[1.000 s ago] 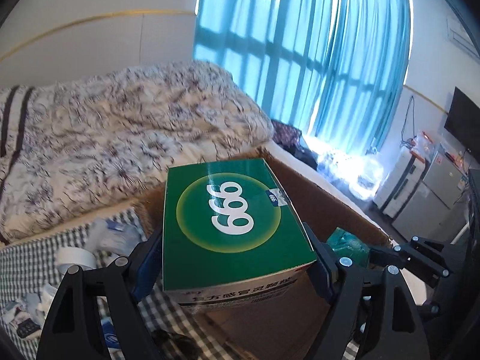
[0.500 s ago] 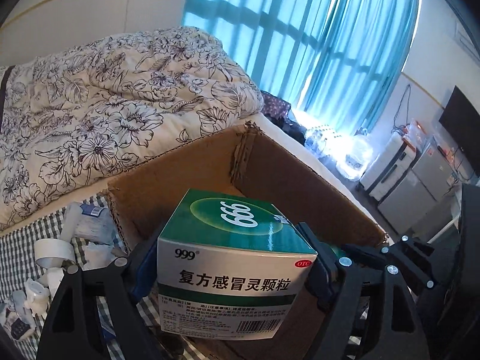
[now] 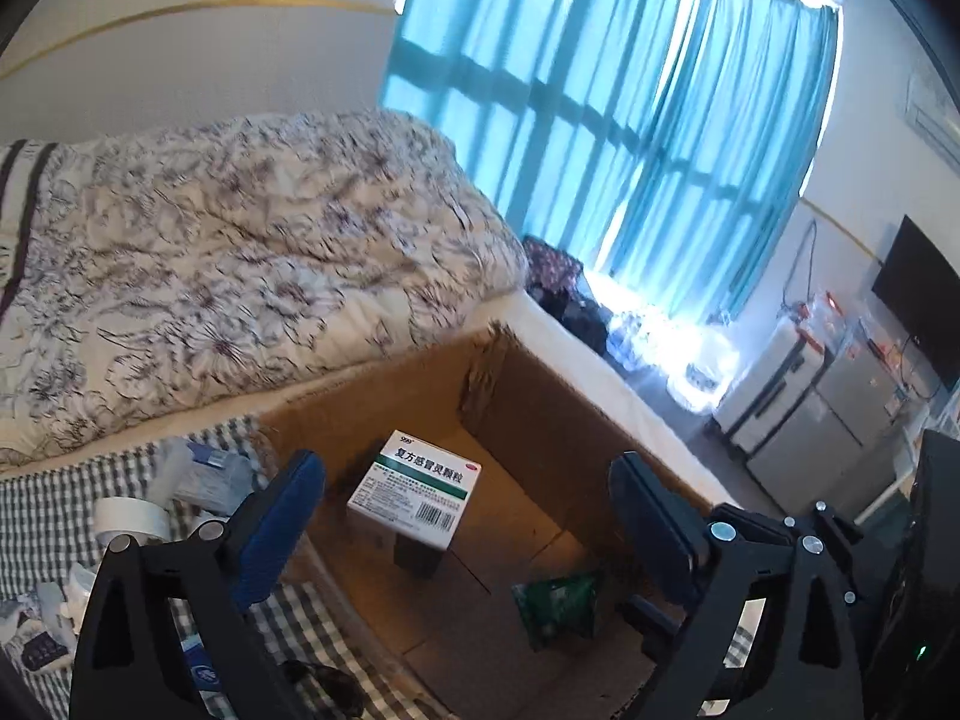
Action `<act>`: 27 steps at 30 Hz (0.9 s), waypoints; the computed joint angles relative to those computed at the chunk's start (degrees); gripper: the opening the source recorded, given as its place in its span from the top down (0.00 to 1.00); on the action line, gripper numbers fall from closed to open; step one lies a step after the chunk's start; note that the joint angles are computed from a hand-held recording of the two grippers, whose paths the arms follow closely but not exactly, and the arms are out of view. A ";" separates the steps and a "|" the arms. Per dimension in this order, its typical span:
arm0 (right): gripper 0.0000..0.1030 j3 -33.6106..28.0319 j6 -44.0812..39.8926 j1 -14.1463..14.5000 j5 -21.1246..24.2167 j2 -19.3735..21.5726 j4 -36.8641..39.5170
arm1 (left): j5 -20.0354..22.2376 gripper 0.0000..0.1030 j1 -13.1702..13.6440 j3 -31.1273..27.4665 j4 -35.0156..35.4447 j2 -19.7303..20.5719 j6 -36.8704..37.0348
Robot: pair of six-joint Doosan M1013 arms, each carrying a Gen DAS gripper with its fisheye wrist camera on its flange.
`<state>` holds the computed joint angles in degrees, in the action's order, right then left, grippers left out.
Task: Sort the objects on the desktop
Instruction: 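Move both tools back toward the remaining items on the bed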
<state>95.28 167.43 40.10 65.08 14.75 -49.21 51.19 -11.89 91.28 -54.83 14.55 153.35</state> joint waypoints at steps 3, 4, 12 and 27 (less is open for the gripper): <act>0.29 0.35 1.94 0.24 -0.82 -0.87 -1.16 | -1.00 0.04 1.17 0.07 -1.40 -0.45 1.53; 0.29 0.32 2.48 0.43 -0.91 -1.02 -1.59 | -2.00 0.04 1.41 0.02 -1.16 -0.64 1.59; 0.27 -0.96 5.21 1.30 -2.61 -1.58 -4.35 | -8.77 0.03 5.52 -0.39 -3.10 -2.10 7.71; 0.16 -7.65 2.70 3.08 -9.41 3.33 -8.24 | -20.66 0.00 12.78 -0.10 -5.52 -0.63 16.12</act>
<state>87.63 170.13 43.18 55.67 18.08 -57.45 30.53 0.89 91.18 -60.35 13.92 169.47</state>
